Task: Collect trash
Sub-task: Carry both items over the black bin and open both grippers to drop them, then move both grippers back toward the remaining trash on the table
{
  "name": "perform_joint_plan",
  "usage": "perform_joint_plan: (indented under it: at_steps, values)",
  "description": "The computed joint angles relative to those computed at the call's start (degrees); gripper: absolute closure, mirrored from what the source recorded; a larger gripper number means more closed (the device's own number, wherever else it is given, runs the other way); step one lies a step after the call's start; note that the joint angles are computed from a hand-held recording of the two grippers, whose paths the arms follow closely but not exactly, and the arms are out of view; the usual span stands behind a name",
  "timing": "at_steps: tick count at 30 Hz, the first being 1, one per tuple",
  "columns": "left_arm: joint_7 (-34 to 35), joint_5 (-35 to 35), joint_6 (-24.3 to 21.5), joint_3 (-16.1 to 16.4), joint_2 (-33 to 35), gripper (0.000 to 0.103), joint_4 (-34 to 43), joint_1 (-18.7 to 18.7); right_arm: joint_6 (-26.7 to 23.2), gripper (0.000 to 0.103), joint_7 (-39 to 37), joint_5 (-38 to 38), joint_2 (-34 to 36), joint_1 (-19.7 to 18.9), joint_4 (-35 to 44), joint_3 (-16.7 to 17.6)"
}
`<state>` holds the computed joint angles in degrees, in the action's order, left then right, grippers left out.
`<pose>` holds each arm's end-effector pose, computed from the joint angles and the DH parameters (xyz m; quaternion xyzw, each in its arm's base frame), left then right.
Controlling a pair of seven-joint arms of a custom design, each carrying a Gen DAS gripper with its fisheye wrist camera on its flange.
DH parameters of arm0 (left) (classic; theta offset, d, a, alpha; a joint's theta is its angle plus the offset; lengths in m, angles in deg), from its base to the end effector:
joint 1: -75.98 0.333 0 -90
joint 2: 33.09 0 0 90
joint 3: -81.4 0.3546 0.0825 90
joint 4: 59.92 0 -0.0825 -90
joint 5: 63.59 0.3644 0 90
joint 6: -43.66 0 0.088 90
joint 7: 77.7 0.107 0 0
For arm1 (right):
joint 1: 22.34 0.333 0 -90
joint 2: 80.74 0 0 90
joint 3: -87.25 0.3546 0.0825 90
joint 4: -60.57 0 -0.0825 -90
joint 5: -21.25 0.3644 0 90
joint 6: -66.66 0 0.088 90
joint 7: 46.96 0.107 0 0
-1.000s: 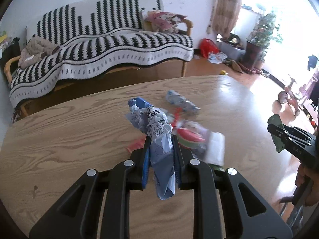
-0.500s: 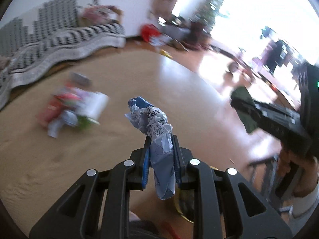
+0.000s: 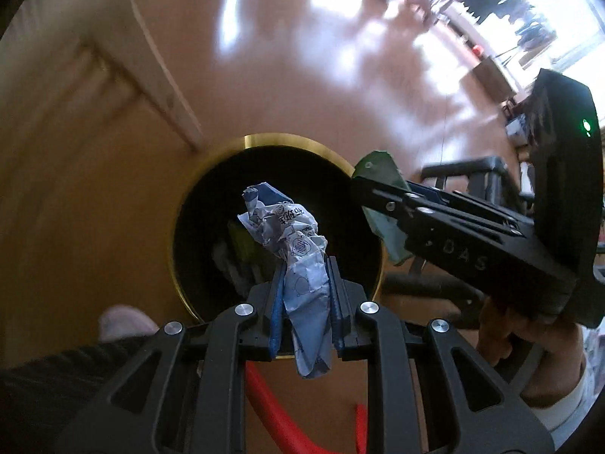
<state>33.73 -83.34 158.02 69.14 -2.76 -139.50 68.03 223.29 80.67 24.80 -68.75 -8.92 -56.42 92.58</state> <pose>0.6775 -0.2348 0.4631 0.4716 -0.8551 0.1808 0.1172 0.5861 0.1929 0.4441 -0.5415 0.8055 -0.0425 0.2369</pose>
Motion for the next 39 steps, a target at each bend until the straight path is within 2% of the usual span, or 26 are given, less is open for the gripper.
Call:
perform_joint_plan:
  at_steps: [2, 5, 10, 11, 12, 13, 14, 15, 16, 17, 19, 20, 21, 23, 25, 33, 37, 39]
  values:
    - [-1.5, -0.3, -2.1, 0.1, 1.8, 0.083, 1.7, 0.1, 1.3, 0.076, -0.3, 3.1, 0.2, -0.8, -1.8, 0.7]
    - [-1.4, 0.2, -2.4, 0.2, 2.9, 0.083, 2.9, 0.1, 1.6, 0.076, -1.5, 4.9, 0.4, -1.6, -2.7, 1.0]
    - [-2.0, 0.1, -3.2, 0.1, 4.2, 0.083, 4.3, 0.4, -0.3, 0.076, -3.6, 6.5, 2.7, -2.4, 0.8, 1.6]
    - [-2.0, 0.4, -2.7, 0.2, 3.7, 0.083, 3.5, 0.2, -0.2, 0.075, -4.4, 7.7, 2.9, -2.8, 1.0, 1.9]
    - [-2.4, 1.3, -2.6, 0.5, 3.6, 0.082, 3.6, -0.2, -0.2, 0.068, -5.4, 9.7, 3.0, -3.6, 1.1, 2.6]
    - [-3.1, 1.6, -1.9, 0.6, 2.2, 0.070, 1.6, -0.7, -0.9, 0.037, -5.5, 10.8, 3.0, -3.9, 1.4, 2.6]
    - [-3.7, 1.9, -2.1, 0.8, 1.9, 0.030, 1.5, -0.7, -0.6, 0.008, -4.7, 10.9, 2.6, -3.7, 1.4, 2.2]
    - [-4.2, 1.4, -1.1, 0.9, 1.1, 0.007, 0.5, -0.4, 0.3, 0.007, -3.5, 10.5, 2.0, -3.2, 0.8, 1.6]
    - [-4.2, -0.1, 2.8, 0.9, -0.8, 0.006, -2.5, 0.1, 0.9, 0.007, -1.2, 8.4, 1.1, -2.3, 0.5, 0.4]
    - [-3.8, 0.1, 3.8, 0.8, -1.7, 0.006, -3.4, 0.3, 1.0, 0.007, 1.5, 5.3, 0.3, -1.3, 0.4, -1.1]
    - [-2.2, 1.6, 2.6, 0.9, -2.9, 0.006, -3.2, 0.5, 1.0, 0.007, 8.8, -3.0, -1.4, 0.9, -0.1, -4.3]
    - [-1.7, 2.0, 4.1, 1.1, -4.3, 0.006, -4.3, 0.5, 0.8, 0.007, 13.2, -8.1, -2.2, 1.9, -0.1, -5.8]
    - [-1.1, 1.8, 7.0, 1.2, -6.3, 0.006, -6.2, 0.7, 0.5, 0.007, 16.3, -11.8, -2.9, 2.3, -0.3, -6.5]
    - [-0.8, 1.6, 9.7, 1.4, -8.6, 0.006, -7.6, 1.0, -1.3, 0.007, 22.4, -19.7, -3.9, 2.9, 0.8, -7.4]
    - [-1.3, 2.1, 12.5, 1.9, -10.8, 0.006, -8.5, 1.1, -2.1, 0.007, 24.3, -23.0, -4.2, 2.3, 2.1, -6.7]
    - [-4.6, 3.4, 16.7, 4.1, -13.7, 0.006, -5.3, 4.1, -4.6, 0.007, 21.2, -25.8, 0.2, 2.9, 12.0, -3.9]
    - [-7.7, 3.0, 16.8, 5.7, -13.0, 0.006, -2.6, 7.2, -7.5, 0.007, 15.5, -25.1, 6.3, 4.5, 22.0, -2.7]
    - [-11.3, 3.8, 16.3, 7.7, -10.4, 0.006, 0.7, 9.4, -8.6, 0.007, 12.4, -23.7, 9.6, 5.1, 27.1, -2.2]
